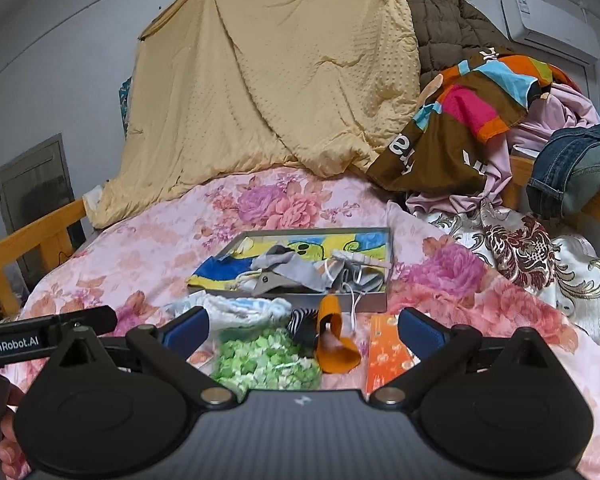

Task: Organize soft objects
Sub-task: 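Move both open tools back from the tray toward the remaining pile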

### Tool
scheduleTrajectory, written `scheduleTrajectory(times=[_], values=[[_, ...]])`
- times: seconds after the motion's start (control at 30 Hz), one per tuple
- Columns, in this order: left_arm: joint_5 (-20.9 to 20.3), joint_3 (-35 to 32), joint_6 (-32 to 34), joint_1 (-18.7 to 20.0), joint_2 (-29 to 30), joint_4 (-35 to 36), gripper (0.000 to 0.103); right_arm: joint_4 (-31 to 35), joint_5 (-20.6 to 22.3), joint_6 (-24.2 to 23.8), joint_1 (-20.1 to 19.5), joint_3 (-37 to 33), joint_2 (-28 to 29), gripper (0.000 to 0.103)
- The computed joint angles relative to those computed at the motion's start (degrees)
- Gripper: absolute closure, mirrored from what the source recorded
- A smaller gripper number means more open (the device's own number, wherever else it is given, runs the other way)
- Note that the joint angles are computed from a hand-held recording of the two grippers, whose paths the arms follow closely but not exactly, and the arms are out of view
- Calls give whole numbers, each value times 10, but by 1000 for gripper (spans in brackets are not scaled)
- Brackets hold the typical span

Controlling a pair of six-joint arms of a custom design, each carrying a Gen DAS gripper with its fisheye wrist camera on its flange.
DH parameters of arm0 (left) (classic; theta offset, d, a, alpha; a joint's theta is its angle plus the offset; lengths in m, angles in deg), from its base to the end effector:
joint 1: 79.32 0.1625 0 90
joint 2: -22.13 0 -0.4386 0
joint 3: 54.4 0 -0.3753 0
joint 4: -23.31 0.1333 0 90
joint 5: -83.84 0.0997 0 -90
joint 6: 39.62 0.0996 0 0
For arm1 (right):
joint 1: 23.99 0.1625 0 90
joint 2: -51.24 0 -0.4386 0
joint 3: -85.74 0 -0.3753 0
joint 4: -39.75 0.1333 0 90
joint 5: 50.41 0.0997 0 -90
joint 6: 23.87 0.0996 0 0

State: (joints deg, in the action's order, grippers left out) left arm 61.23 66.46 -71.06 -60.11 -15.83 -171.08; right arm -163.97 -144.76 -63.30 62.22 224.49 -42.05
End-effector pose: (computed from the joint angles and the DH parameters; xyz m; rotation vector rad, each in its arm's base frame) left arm -0.3971 -0.3769 0.0608 0.4914 2.2234 -1.4416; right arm 0.1012 -0.3748 0.3887 0.6387 -2.1779 1.3981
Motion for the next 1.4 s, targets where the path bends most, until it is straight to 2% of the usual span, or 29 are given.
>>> scheduleTrajectory(times=[0.63, 0.83, 1.1, 1.27, 1.4], values=[[20, 92, -189, -32, -47, 142, 1, -9, -25, -10, 8, 43, -15, 0], [32, 95, -224, -39, -55, 186, 1, -5, -35, -23, 12, 49, -13, 0], [36, 97, -254, -49, -62, 224, 1, 2, -32, -12, 9, 56, -25, 0], [29, 96, -274, -56, -71, 243, 1, 36, -47, -5, 25, 44, -41, 0], [34, 84, -280, -66, -76, 273, 1, 102, -72, -2, 37, 24, -57, 0]])
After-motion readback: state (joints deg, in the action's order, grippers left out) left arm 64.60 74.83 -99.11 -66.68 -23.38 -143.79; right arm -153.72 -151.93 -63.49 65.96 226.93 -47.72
